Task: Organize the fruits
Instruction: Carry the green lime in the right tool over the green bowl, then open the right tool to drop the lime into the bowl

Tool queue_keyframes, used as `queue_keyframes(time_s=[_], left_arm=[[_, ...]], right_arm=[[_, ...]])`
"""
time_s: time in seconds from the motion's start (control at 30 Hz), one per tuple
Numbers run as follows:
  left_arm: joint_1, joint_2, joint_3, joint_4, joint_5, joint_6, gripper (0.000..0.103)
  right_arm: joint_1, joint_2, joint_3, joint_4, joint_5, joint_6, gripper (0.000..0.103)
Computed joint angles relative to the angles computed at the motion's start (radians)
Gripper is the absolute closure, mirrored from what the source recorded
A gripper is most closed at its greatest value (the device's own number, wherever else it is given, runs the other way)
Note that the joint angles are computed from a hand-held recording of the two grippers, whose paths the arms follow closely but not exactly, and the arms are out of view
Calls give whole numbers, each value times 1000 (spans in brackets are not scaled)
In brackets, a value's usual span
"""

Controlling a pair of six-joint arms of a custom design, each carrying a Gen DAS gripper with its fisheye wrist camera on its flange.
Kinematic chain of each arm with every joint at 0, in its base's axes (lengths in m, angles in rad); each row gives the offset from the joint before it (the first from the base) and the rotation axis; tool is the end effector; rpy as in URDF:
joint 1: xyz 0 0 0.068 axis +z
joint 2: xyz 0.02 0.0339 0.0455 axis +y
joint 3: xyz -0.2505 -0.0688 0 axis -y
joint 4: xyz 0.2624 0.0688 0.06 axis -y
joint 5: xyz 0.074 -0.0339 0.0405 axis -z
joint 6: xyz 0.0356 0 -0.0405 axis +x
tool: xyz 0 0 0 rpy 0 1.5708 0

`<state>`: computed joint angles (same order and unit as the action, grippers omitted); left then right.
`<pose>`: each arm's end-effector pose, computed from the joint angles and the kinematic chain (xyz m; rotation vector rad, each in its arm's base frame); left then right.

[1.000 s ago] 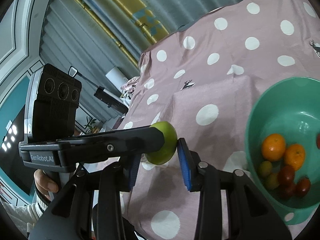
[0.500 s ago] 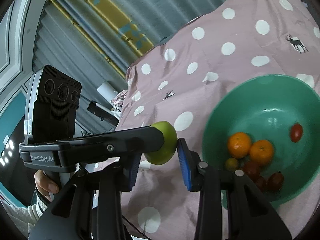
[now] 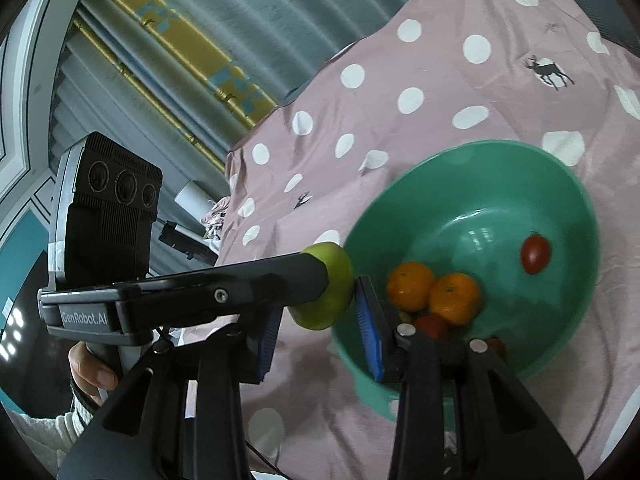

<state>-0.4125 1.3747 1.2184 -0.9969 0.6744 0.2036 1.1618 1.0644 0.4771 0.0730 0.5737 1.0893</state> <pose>0.2485 -0.1330 0.2846 0.9860 2.4529 -0.9775 0.1134 0.2131 0.1860 0.2808 2.0796 0.8265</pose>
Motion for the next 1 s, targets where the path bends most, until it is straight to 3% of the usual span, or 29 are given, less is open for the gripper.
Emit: queue_keyframes(time_s=[0.43, 1.0], left_arm=[[-70, 65, 10, 61, -1, -69, 56], [-89, 122, 13, 102, 3, -106, 56]], right_arm=[[-54, -95, -36, -115, -40, 24, 66], [-99, -101, -40, -149, -100, 14, 66]])
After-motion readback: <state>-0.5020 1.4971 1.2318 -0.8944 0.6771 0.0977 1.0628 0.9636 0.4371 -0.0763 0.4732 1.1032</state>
